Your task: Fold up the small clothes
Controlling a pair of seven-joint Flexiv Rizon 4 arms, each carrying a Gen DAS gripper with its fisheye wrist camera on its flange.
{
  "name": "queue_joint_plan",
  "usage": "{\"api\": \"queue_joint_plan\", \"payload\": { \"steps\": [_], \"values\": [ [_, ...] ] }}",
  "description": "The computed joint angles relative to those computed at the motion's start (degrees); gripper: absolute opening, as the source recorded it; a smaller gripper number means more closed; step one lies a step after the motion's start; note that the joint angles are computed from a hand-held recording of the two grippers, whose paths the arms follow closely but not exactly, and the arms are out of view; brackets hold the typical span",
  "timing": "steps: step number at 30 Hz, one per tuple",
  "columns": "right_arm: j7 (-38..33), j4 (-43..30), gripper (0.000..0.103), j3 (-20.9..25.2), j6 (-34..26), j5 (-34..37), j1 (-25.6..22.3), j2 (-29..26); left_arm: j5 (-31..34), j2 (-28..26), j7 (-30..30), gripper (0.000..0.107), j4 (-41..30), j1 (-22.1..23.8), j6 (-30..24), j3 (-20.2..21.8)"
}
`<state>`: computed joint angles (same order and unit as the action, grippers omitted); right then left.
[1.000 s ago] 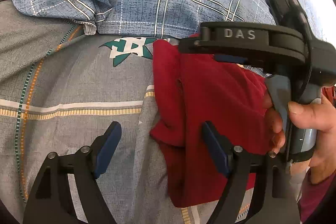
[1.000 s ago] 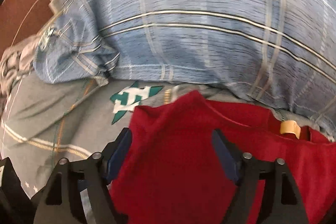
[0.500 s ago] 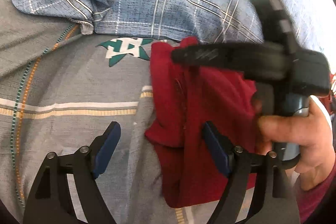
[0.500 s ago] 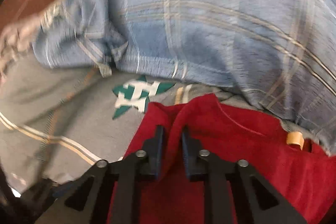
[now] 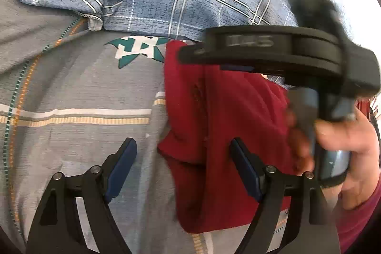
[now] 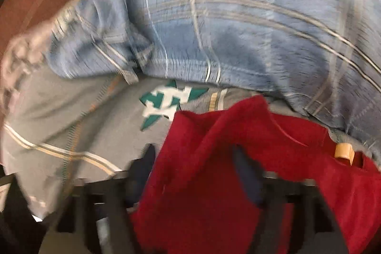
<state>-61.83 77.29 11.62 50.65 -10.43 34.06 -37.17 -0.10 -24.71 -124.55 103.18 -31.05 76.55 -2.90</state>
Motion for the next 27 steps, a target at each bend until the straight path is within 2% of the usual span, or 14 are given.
{"api": "queue_joint_plan", "payload": {
  "steps": [4,5,6,8,11,13,14,15,17,19,20,23,24,27],
  "values": [
    [-0.4,-4.1,0.075,-2.5,-5.1,-4.9,3.1,-3.3,-0.7,-0.2,-0.1,0.081,0.2,0.6,0.6,-0.3],
    [1.0,-2.7,0.064,-4.3,-3.7,-7.3,4.4,-3.0,-0.8,-0.4,-0.1,0.081,0.2,0.7,0.7,-0.3],
    [2.1,-1.2,0.041,-4.9,-1.9,-8.4,4.7,-2.5,-1.0,-0.6,-0.1,0.082,0.1,0.8,0.9,-0.4],
    [3.4,2.2,0.022,-4.4,2.4,-8.4,3.6,-0.7,-1.6,-1.2,0.0,0.082,0.0,0.9,1.4,-0.9],
    [4.2,6.2,0.016,-1.6,9.5,-4.0,-0.2,2.3,-1.4,-1.4,0.1,0.082,0.0,0.2,2.4,-0.5],
    [3.5,8.4,0.016,0.2,12.5,-1.5,-2.4,4.2,-3.5,-2.0,3.4,0.082,0.7,2.6,5.1,-4.2],
    [2.9,9.0,0.016,0.8,12.9,-0.6,-3.1,4.8,-2.8,-2.1,3.1,0.081,1.0,3.7,6.1,-5.8],
    [2.2,9.1,0.016,1.4,12.8,0.1,-3.7,5.0,-5.8,-2.1,6.1,0.070,2.0,3.6,8.2,-6.3],
    [2.1,10.2,0.017,1.5,12.8,0.7,-4.0,5.9,-2.7,-1.9,4.1,0.057,0.3,-0.4,6.7,-1.6],
    [1.1,10.3,0.024,2.8,12.5,2.9,-5.4,6.6,0.3,-1.6,2.4,0.046,-1.2,-4.9,5.8,4.0],
    [0.6,10.2,0.029,3.8,12.7,4.6,-6.2,6.8,0.8,-1.3,2.1,0.044,-1.3,-5.0,5.8,4.1],
    [0.8,7.4,0.064,3.4,9.9,4.9,-4.9,5.7,1.6,-0.6,1.8,0.044,-1.0,-4.7,6.2,4.0],
    [0.6,6.5,0.071,3.0,8.6,4.2,-4.3,5.2,2.2,-0.6,1.6,0.044,-1.3,-5.0,5.8,4.3],
    [0.2,3.5,0.074,2.7,5.2,3.6,-2.9,3.3,2.9,-0.9,1.4,0.044,-2.0,-4.6,5.1,4.2]
  ]
}}
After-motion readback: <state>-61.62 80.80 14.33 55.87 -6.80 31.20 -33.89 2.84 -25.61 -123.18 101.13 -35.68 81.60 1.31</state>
